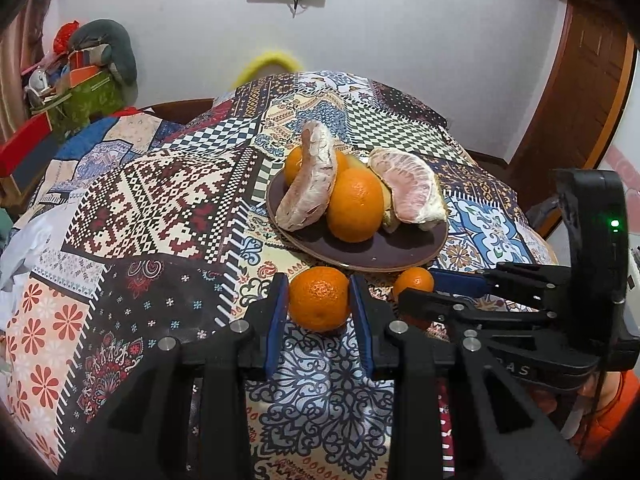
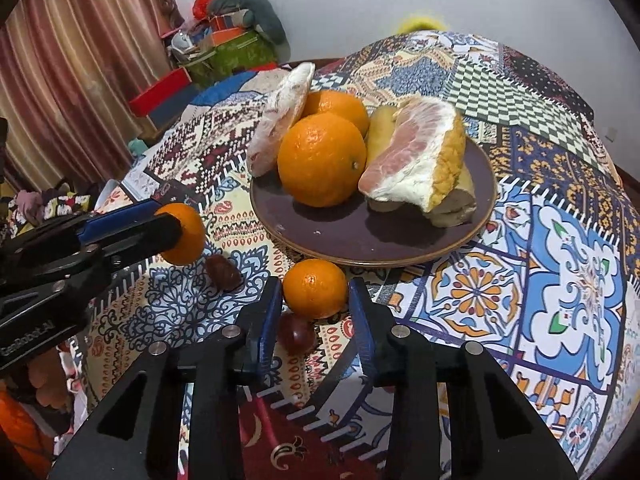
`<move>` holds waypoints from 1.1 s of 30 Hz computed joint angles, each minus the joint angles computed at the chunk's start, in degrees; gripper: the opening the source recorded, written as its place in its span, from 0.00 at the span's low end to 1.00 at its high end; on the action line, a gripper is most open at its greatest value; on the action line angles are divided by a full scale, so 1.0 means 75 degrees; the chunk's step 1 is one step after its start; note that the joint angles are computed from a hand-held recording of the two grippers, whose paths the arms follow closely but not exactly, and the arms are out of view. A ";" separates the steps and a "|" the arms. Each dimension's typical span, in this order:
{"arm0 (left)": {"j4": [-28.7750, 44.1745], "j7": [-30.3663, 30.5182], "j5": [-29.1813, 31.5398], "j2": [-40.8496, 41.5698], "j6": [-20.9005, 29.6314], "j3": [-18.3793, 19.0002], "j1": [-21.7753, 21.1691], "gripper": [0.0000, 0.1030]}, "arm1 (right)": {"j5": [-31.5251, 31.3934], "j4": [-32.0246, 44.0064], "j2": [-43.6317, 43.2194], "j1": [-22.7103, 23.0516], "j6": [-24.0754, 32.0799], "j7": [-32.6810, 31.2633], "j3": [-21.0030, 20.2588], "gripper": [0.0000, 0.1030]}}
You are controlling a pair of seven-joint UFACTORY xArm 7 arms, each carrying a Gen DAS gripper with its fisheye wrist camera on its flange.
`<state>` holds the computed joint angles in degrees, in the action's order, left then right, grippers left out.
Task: Organize fruits
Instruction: 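Grasp a small mandarin with the left tool while the right tool grasps another mandarin, then place both mandarins on the plate beside the large oranges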
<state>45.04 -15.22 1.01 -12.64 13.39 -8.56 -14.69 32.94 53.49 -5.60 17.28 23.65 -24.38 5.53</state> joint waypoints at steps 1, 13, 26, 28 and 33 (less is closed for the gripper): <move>0.0014 0.0008 -0.0007 0.0011 -0.0014 0.0001 -0.0011 0.30 | 0.0115 -0.0042 -0.0085 0.0003 -0.0005 -0.0078 -0.0028 0.30; 0.0666 0.0470 -0.0495 0.0561 -0.0153 0.0060 -0.0357 0.30 | 0.0015 -0.0126 -0.0306 -0.0088 -0.0441 -0.0023 -0.0284 0.30; 0.1545 0.1010 -0.0846 0.1601 0.0035 -0.0066 -0.0519 0.30 | 0.0458 0.0178 0.0058 -0.0257 -0.0320 -0.0549 -0.0283 0.30; 0.1605 0.1027 -0.0826 0.1674 0.0029 -0.0081 -0.0521 0.30 | 0.0598 0.0237 0.0101 -0.0287 -0.0269 -0.0677 -0.0276 0.30; 0.1763 0.1148 -0.0998 0.1836 0.0075 -0.0088 -0.0496 0.30 | 0.0778 0.0308 0.0163 -0.0377 -0.0211 -0.0897 -0.0243 0.31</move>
<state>58.26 -6.61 -6.48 1.12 13.95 -9.23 -18.41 38.77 55.80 -4.38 14.46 22.06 -31.10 3.70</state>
